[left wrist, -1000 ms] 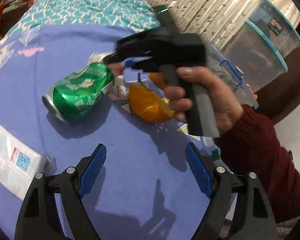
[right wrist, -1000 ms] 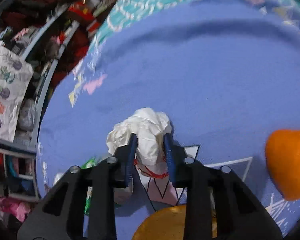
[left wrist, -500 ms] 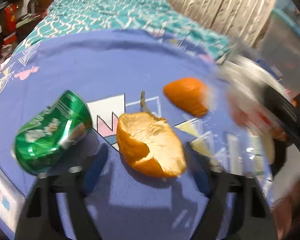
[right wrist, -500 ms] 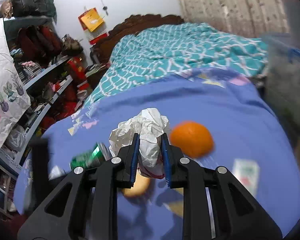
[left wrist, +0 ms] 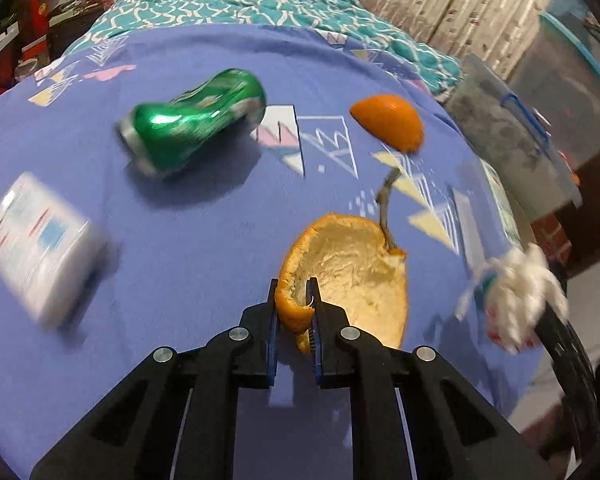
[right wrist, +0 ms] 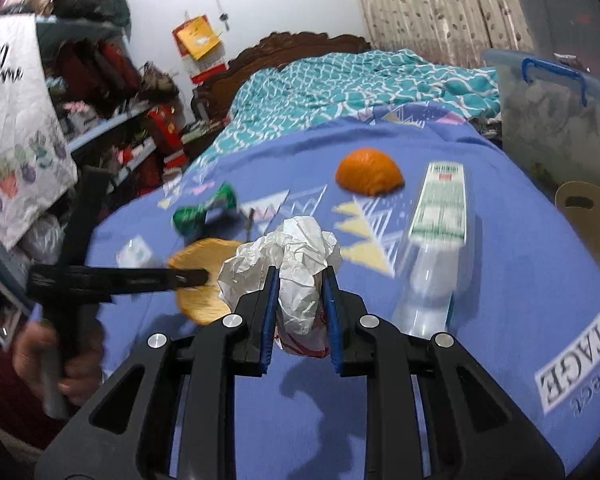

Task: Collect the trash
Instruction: 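Grasp the crumpled white plastic bag with the right gripper while the left grasps the orange peel, then carry the bag and orange peel to the wastebasket and open both grippers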

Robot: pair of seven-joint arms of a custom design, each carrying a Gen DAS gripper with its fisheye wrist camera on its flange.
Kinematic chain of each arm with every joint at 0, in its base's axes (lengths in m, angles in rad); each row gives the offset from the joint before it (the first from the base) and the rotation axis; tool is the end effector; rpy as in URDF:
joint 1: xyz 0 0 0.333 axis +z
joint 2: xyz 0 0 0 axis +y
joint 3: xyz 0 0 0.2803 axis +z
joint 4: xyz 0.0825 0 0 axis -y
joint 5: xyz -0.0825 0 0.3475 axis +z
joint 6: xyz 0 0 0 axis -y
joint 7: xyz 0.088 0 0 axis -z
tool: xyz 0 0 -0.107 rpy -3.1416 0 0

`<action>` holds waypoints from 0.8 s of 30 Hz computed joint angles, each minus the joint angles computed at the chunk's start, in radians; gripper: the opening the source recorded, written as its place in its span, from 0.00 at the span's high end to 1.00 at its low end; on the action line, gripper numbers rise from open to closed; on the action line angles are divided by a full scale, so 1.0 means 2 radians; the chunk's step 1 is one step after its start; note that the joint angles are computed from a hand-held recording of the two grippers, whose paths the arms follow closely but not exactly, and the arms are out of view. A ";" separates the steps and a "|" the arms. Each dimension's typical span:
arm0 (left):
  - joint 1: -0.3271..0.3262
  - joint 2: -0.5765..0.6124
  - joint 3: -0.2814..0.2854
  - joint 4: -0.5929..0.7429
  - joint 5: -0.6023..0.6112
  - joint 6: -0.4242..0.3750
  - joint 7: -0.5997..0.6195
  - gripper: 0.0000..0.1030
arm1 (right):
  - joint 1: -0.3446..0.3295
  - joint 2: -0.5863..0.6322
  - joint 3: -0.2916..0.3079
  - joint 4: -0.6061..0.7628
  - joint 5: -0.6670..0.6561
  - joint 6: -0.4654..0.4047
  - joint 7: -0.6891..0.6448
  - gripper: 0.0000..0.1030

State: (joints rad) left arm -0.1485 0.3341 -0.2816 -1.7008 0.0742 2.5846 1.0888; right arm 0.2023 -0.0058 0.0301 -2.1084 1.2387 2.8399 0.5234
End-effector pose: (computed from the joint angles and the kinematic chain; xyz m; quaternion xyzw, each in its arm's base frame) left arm 0.5959 -0.2524 0.4512 -0.6931 0.6649 -0.2677 0.0765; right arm 0.5383 0.0767 0.4583 -0.6856 0.5602 -0.1397 0.4434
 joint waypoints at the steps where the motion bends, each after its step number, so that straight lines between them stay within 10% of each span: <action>1: 0.006 -0.023 -0.003 -0.032 -0.006 0.010 0.007 0.89 | 0.001 -0.005 0.001 -0.008 0.000 -0.001 -0.004 0.77; 11: 0.004 -0.114 0.004 -0.159 -0.089 0.050 0.055 0.89 | 0.017 -0.021 0.007 -0.068 -0.102 0.014 0.062 0.74; 16: -0.004 -0.115 0.011 -0.161 -0.093 0.053 0.055 0.88 | 0.019 -0.029 0.003 -0.076 -0.107 0.010 0.076 0.41; 24: -0.009 -0.108 0.013 -0.154 -0.079 0.057 0.039 0.54 | 0.025 -0.037 -0.001 -0.079 -0.065 0.008 0.038 0.32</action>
State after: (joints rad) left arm -0.1674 0.1180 -0.2564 -2.0082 -0.0830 2.6982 1.1662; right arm 0.2526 -0.0806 0.0284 -2.2666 1.1095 2.8550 0.5993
